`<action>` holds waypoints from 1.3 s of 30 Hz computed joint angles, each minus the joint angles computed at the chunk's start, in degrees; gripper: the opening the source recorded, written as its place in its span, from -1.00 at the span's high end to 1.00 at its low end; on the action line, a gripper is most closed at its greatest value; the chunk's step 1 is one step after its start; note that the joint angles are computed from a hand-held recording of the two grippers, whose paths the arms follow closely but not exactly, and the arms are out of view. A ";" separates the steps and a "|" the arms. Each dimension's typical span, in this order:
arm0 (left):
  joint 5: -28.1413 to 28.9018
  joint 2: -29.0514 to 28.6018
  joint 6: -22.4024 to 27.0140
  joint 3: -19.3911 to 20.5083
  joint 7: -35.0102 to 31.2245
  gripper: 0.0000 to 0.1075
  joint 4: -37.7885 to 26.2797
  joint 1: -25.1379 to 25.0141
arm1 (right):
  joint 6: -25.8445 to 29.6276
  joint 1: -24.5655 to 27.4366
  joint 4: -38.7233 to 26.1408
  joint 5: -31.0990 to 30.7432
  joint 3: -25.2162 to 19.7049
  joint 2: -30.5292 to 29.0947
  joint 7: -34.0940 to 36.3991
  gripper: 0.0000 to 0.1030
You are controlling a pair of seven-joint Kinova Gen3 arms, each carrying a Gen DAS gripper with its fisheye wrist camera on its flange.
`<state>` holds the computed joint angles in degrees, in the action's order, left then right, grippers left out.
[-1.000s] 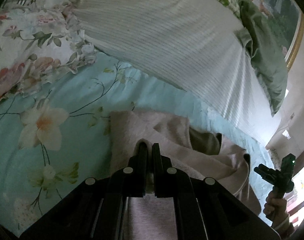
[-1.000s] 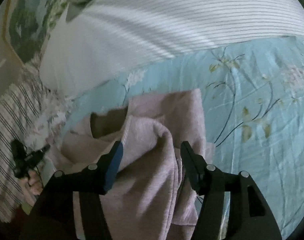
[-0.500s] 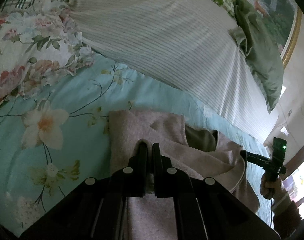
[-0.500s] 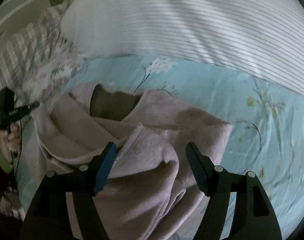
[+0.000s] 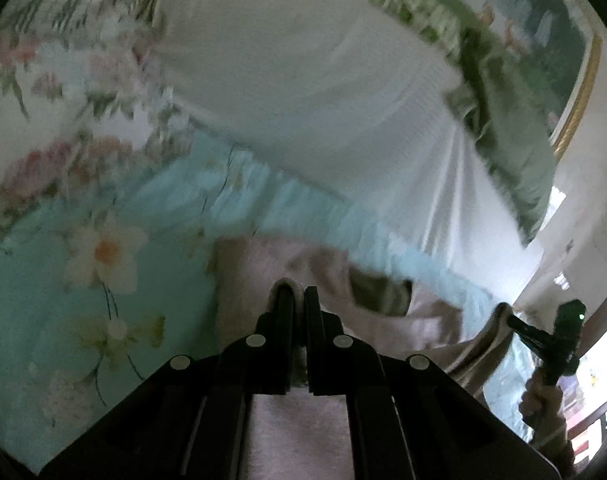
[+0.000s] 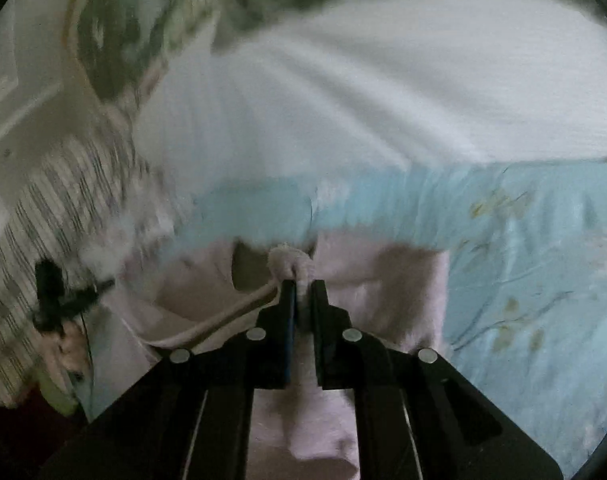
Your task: Fold small clothes
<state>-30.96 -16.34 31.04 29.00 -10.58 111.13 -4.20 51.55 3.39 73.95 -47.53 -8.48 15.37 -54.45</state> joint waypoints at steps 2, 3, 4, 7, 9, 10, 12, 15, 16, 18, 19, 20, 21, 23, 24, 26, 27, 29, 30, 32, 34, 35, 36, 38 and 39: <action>-2.40 1.39 2.36 1.16 0.63 0.94 -2.77 -0.15 | -2.26 -2.99 -0.70 2.29 3.22 -0.66 -4.18 0.83; -4.50 3.09 3.86 0.69 1.56 0.94 -4.31 1.23 | -3.45 -5.64 -1.36 4.62 5.54 -0.25 -6.51 0.83; -6.66 5.27 5.08 -0.12 2.78 0.94 -5.81 2.78 | -3.86 -8.28 -2.87 6.95 8.08 1.11 -8.84 0.83; -9.02 11.67 6.28 -1.63 4.19 0.94 -8.96 4.28 | -2.85 -15.19 -7.31 12.19 15.28 5.31 -15.83 0.83; -9.22 16.83 8.60 -2.64 3.44 0.94 -11.44 5.24 | -0.86 -17.12 -10.93 15.66 17.14 9.26 -20.49 0.83; -9.96 18.71 10.07 -3.39 3.75 0.94 -12.25 6.25 | -0.22 -17.08 -11.73 17.33 16.54 10.48 -22.82 0.83; -9.69 21.76 11.45 -4.80 2.95 0.94 -13.09 7.22 | -0.38 -16.27 -12.81 21.65 14.04 12.26 -27.42 0.73; -4.62 22.05 9.68 -6.24 0.06 0.90 -11.97 6.37 | -3.57 -17.46 -9.72 22.40 15.36 11.43 -30.23 0.50; -3.81 20.96 8.47 -5.31 0.20 0.88 -10.77 5.11 | -5.88 -17.76 -7.06 20.80 16.09 9.90 -29.86 0.35; -4.98 18.20 8.81 -3.78 1.91 0.84 -9.10 4.98 | -8.97 -16.46 -2.35 16.42 15.60 5.89 -26.61 0.17; -6.39 16.95 9.77 -3.37 2.66 0.71 -8.65 6.24 | -9.14 -14.89 -1.21 14.28 14.13 4.63 -24.41 0.14; -6.88 16.04 10.17 -2.44 2.61 0.63 -8.31 6.54 | -8.39 -13.19 -0.04 12.97 11.72 3.09 -22.20 0.14; -6.43 15.03 9.86 -0.88 1.64 0.62 -7.86 6.02 | -6.70 -11.02 0.41 11.91 9.08 2.46 -20.03 0.14; -3.72 14.12 7.10 0.26 -2.60 0.62 -7.22 7.02 | -2.04 -9.02 -0.32 12.52 3.78 3.06 -16.30 0.14; -2.70 15.09 6.53 -0.50 -4.93 0.62 -7.94 8.94 | 0.29 -8.87 -1.47 14.21 1.66 4.22 -15.27 0.14; -0.99 19.25 8.17 0.34 -9.59 0.62 -11.23 10.98 | 4.95 -11.72 -3.89 18.86 0.42 7.23 -13.91 0.14; -0.69 21.91 9.18 0.09 -11.92 0.62 -13.10 12.51 | 7.10 -14.19 -6.14 21.19 1.32 9.13 -13.74 0.14; 0.11 26.62 13.28 -3.60 -15.72 0.55 -17.65 16.88 | 8.61 -19.27 -9.94 25.77 5.60 12.32 -16.13 0.14; 0.17 28.75 14.51 -6.26 -16.26 0.55 -19.29 18.37 | 7.96 -20.76 -11.03 27.15 7.24 13.21 -18.28 0.14; 1.02 30.00 14.18 -10.03 -15.16 0.71 -20.48 18.54 | 4.06 -22.54 -12.71 27.20 11.19 14.40 -22.12 0.15; 0.41 29.26 12.08 -12.97 -11.16 0.78 -19.54 17.13 | -0.60 -24.73 -12.54 26.79 16.50 14.33 -26.78 0.15; -0.26 28.95 12.42 -15.62 -8.83 0.83 -19.47 17.99 | -2.93 -24.81 -11.94 25.58 19.15 13.61 -29.11 0.15; -0.76 28.13 12.30 -18.18 -6.50 0.85 -18.91 18.72 | -5.26 -25.51 -10.36 23.44 21.50 12.84 -31.44 0.14; -1.16 26.39 11.86 -21.38 -3.49 0.85 -17.27 19.73 | -9.87 -25.03 -5.89 19.38 23.01 10.66 -34.04 0.08; -0.56 24.61 10.94 -22.77 -2.29 0.85 -15.47 20.06 | -11.92 -24.49 -3.53 18.26 22.17 9.44 -33.94 0.05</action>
